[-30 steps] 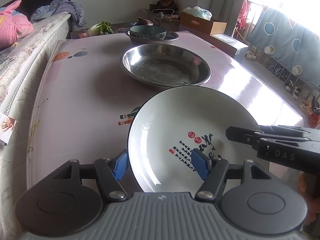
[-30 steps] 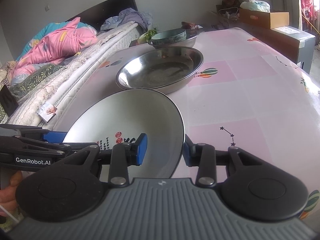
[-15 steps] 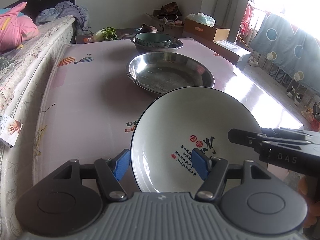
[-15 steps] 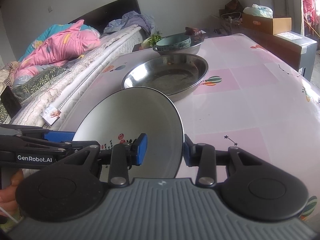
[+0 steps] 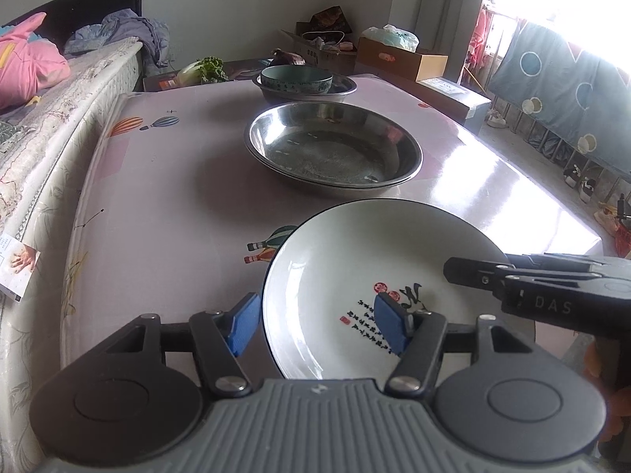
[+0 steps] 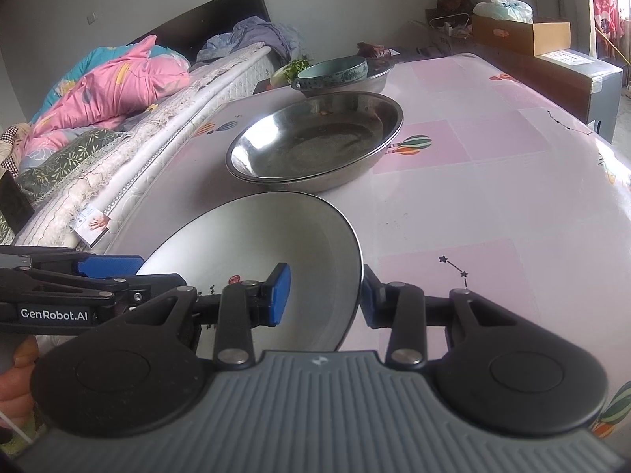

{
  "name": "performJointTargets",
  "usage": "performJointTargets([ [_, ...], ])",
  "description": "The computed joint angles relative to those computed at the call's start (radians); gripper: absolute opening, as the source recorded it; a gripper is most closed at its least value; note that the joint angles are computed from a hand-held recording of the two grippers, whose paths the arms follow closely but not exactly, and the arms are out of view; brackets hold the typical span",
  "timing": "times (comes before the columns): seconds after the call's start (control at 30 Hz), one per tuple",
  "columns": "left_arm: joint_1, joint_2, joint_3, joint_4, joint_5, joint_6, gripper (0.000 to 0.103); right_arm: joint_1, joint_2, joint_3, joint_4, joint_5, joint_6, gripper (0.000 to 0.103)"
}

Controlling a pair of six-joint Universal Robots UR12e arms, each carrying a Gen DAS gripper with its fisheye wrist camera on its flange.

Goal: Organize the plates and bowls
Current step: 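Carry the white plate with the left tool toward the steel basin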

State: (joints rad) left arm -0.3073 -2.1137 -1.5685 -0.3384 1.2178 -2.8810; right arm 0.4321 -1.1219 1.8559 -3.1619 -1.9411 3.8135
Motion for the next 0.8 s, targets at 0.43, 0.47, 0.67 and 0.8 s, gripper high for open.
performJointTargets([
  [0.43,0.027,0.006,-0.007,-0.06,-0.056,0.0,0.05,-0.006,0.003,0.009,0.011,0.012,0.01,0.032],
  [0.47,0.028,0.006,-0.003,-0.079,-0.05,0.001,0.048,-0.004,0.001,0.01,0.013,0.014,0.008,0.032],
  [0.67,0.028,0.003,0.012,-0.138,-0.047,0.004,0.035,0.005,-0.004,0.014,0.026,0.007,-0.022,0.032],
  [0.8,0.03,0.0,0.015,-0.144,-0.066,-0.004,0.033,0.005,-0.004,0.017,0.02,0.01,-0.031,0.032],
])
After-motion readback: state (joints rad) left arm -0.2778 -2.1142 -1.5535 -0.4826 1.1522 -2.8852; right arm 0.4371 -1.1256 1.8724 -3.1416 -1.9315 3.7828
